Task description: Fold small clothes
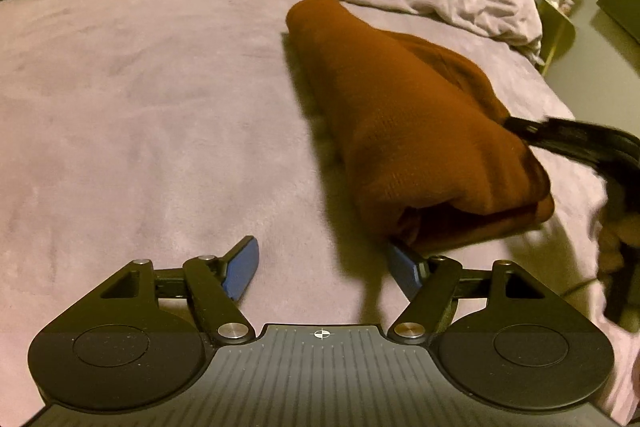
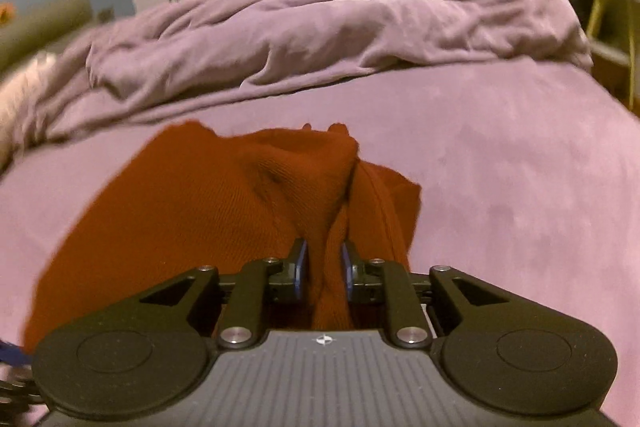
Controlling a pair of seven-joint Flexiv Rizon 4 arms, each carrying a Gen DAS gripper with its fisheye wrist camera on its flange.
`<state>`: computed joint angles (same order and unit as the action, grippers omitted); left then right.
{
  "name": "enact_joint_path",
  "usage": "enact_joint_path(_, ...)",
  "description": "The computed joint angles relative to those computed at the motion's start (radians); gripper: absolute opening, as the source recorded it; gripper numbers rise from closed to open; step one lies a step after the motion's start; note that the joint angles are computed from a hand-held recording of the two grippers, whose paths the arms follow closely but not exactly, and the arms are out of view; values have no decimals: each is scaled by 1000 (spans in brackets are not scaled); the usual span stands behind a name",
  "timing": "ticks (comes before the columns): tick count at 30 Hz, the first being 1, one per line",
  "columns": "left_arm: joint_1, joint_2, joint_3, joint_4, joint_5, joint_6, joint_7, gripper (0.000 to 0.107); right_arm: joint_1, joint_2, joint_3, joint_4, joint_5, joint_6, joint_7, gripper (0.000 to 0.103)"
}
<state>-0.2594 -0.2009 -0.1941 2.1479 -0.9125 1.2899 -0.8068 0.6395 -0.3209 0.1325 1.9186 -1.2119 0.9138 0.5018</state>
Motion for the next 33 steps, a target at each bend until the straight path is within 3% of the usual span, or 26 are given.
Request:
enact_joint_path(6, -11, -16, 7, -9, 47, 23, -82, 76, 41, 46, 23, 13, -169, -36, 188, 22)
enact_joint_path(11, -2, 5, 15, 4, 85, 23, -125, 76, 4, 13, 26, 2, -406, 177, 537, 22)
enact_joint_path(13, 6, 19, 25, 13, 104, 29, -143, 76, 29, -2, 45, -3, -336, 112, 480, 22)
enact_joint_path(17, 21, 36, 30, 18, 86, 55, -130, 77, 31, 29, 40, 20, -339, 54, 558, 22)
enact_joint_path(22, 31, 36, 13, 7, 36, 52, -115, 78, 35, 49, 54, 30, -215, -76, 473, 22)
enact_joint_path(26, 2, 40, -1, 29, -3, 61, -28, 84, 19, 71, 61, 89, -212, -37, 563, 28)
enact_joint_path(31, -30, 8, -16, 24, 43, 69, -53, 85, -14, 77, 50, 126, -322, 37, 710, 42)
enact_joint_path(33, -44, -16, -28, 16, 50, 121, -70, 85, -30, 79, 49, 130, -361, 51, 754, 47)
